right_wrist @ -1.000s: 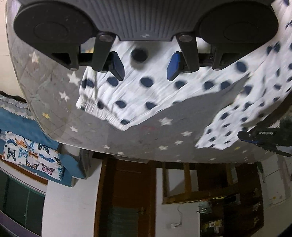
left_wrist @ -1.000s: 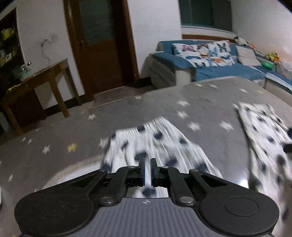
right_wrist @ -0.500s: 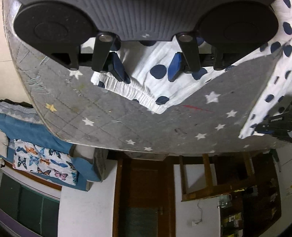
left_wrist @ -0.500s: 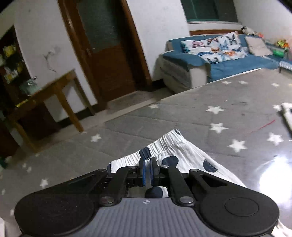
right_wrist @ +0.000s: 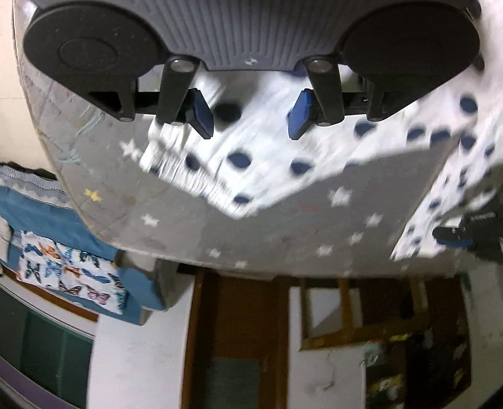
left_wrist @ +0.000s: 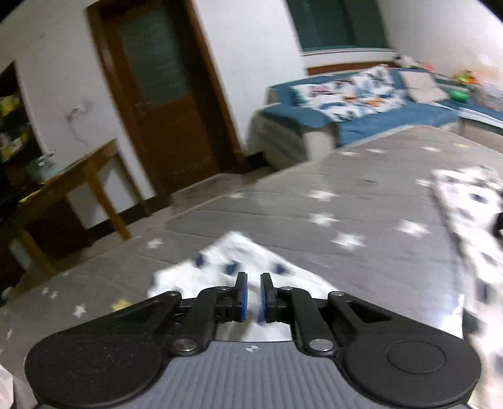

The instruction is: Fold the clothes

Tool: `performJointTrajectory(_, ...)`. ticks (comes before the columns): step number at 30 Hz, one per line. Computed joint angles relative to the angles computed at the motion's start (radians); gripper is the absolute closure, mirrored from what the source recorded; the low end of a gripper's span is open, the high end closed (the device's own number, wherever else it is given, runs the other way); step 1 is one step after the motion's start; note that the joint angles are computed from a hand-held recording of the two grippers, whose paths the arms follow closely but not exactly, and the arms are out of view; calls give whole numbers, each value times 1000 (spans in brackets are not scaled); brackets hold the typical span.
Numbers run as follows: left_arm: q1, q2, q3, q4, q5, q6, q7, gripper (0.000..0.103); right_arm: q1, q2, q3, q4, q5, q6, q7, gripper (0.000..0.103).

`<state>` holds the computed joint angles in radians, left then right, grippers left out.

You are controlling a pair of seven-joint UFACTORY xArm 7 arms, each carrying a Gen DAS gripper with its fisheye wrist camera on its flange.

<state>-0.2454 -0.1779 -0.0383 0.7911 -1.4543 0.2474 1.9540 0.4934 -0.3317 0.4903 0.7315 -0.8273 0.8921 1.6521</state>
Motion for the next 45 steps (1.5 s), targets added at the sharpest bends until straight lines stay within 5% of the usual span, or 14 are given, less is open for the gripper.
performJointTrajectory(4, 7, -200, 28, -166, 245, 168, -166, 93, 15, -29, 9, -10, 35, 34, 12, 49)
performJointTrajectory(13, 18, -774, 195, -455, 692, 755, -407, 75, -9, -151, 28, -78, 128, 88, 63, 50)
performJointTrajectory(16, 27, -926, 275, -491, 801, 963, -444, 64, -19, -190, 37, -106, 156, 84, 89, 50)
performJointTrajectory(22, 86, -1135, 330, -537, 900, 1228, -507, 51, -43, -227, 62, -134, 191, 78, 118, 51)
performJointTrajectory(32, 234, -1496, 345, -679, 981, 1299, -565, 51, -88, -258, 71, -172, 188, 32, 149, 55)
performJointTrajectory(42, 192, -1359, 361, -628, 982, 1250, -633, 88, -175, -178, 72, -139, 103, 10, 194, 59)
performJointTrajectory(45, 189, -1288, 386, -599, 975, 1254, -639, 90, -175, -131, 64, -104, 76, 41, 203, 76)
